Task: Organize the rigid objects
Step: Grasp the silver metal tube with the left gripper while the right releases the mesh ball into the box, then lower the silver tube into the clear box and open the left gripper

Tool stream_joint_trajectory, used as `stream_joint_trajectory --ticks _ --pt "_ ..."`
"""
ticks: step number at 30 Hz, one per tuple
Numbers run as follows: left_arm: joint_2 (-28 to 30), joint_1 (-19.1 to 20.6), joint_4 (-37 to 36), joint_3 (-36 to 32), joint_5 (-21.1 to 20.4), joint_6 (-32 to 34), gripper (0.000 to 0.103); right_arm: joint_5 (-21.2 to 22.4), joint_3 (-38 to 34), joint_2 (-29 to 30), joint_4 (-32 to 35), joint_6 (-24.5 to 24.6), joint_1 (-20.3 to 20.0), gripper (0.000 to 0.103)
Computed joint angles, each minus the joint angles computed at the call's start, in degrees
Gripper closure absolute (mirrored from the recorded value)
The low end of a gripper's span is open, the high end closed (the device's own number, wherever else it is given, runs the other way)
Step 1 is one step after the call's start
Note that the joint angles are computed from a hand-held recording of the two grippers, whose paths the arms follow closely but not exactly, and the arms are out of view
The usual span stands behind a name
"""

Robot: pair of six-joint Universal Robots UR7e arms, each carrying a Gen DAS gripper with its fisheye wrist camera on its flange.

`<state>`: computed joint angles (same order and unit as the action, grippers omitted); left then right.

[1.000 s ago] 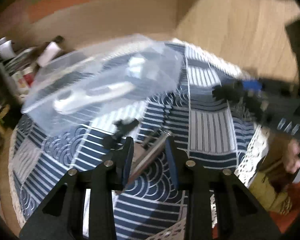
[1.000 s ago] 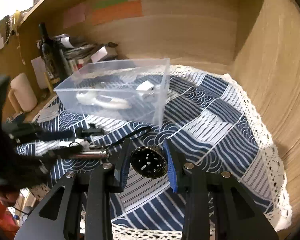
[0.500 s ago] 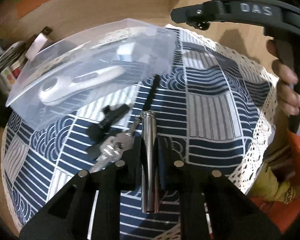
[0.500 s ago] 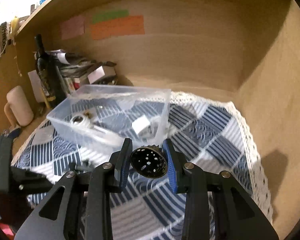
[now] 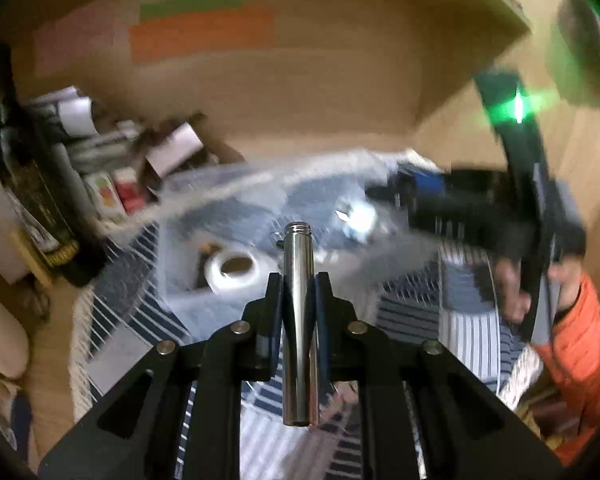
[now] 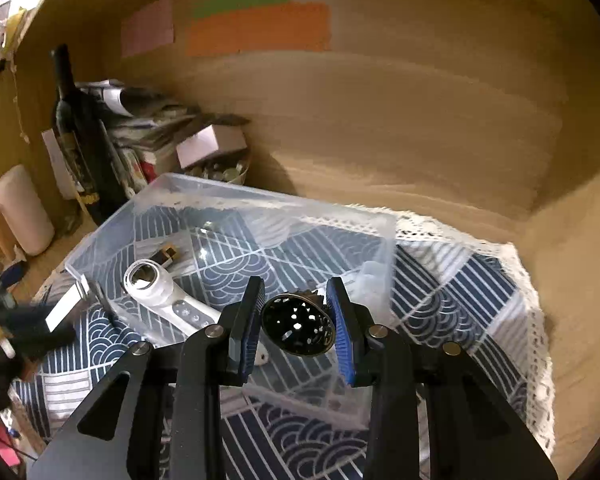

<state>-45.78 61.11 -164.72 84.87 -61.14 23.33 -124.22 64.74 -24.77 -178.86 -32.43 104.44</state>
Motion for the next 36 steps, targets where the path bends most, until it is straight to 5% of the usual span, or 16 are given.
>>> stream_joint_trajectory --ticks 14,21,30,36 --pt "10.4 2.3 12.8 -19.2 0.3 -3.8 0.088 -0.9 -5.0 2.4 9.1 1.1 -0.9 0.073" --pt "14.1 3.0 18.2 -24.2 1.9 -5.4 0.088 -0.5 -2.5 1.2 6.5 0.3 -0.7 0.056" --pt "10.3 1.4 11.9 -18.2 2.5 -3.0 0.08 1.8 5.2 -2.7 -1.8 -1.7 0.9 0.042" --pt "4.6 0.1 3.8 -9.3 3.2 -1.9 0.051 4.0 11.7 -5.3 -6.5 -2.3 2.1 0.026"
